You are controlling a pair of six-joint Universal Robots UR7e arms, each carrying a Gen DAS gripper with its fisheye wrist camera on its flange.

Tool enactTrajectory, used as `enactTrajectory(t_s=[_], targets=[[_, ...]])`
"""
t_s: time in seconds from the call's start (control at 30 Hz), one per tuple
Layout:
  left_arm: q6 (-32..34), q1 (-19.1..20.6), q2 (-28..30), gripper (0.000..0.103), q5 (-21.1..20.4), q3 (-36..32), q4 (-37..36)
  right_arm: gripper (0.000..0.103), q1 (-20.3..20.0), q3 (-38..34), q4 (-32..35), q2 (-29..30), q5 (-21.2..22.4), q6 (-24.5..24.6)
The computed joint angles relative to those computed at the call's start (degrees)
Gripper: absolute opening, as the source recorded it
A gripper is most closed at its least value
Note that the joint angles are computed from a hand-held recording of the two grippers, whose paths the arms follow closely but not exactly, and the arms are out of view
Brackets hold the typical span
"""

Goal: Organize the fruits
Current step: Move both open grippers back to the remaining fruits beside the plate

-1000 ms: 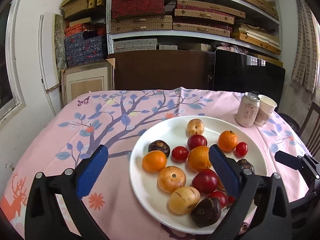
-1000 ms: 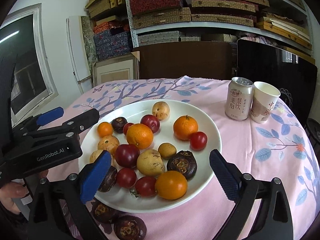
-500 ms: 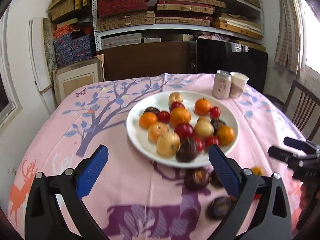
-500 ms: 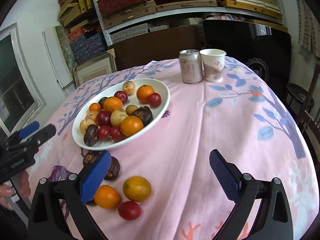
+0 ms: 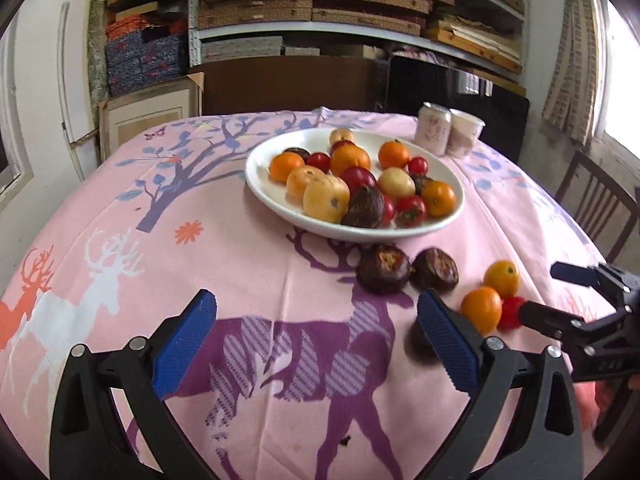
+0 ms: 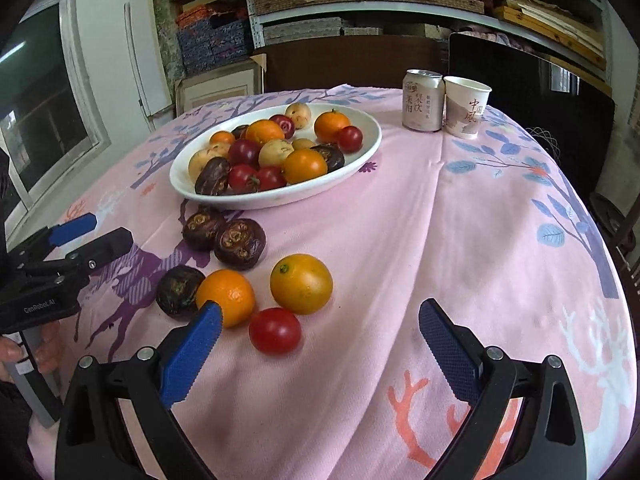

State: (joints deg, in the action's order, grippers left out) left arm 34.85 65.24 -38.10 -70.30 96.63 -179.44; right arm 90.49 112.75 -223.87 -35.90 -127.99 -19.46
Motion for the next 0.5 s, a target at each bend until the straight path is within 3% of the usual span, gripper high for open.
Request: enactTrajectory(t_s=[0.1, 0.17, 0.23, 0.43, 0.47, 0.5], targets=[[1.6, 0.0, -0.3, 0.099, -0.4, 0.7, 0.9, 0.1, 0.1, -0.1, 0.5, 0.2, -0.3, -0.3], [1.8, -0.3, 0.1, 0.098, 0.5, 0.2, 2.0, 0.1, 0.7, -1.3, 1.2, 1.1, -3.1, -0.7], [1.9, -0.4, 0.2, 0.098, 1.1, 0.3, 1.7, 0.1, 1.2, -2.7, 1.6, 2.3, -5.6, -2.1], [5.7, -0.9, -0.4, 0.098, -0.7, 2.1, 0.8, 0.097, 2.5, -4.2, -0.3, 4.2, -7.5, -6.6], [6.6, -1.0, -0.3, 0.098, -0.6, 2.4, 0.6, 0.091, 2.5, -3.8, -0.8, 4.0, -6.6, -7.0], [7.4, -1.3, -0.3, 0.099, -0.5, 2.8, 0.2, 0.061, 2.4, -3.4, -1.0, 3.8, -5.8, -7.3]])
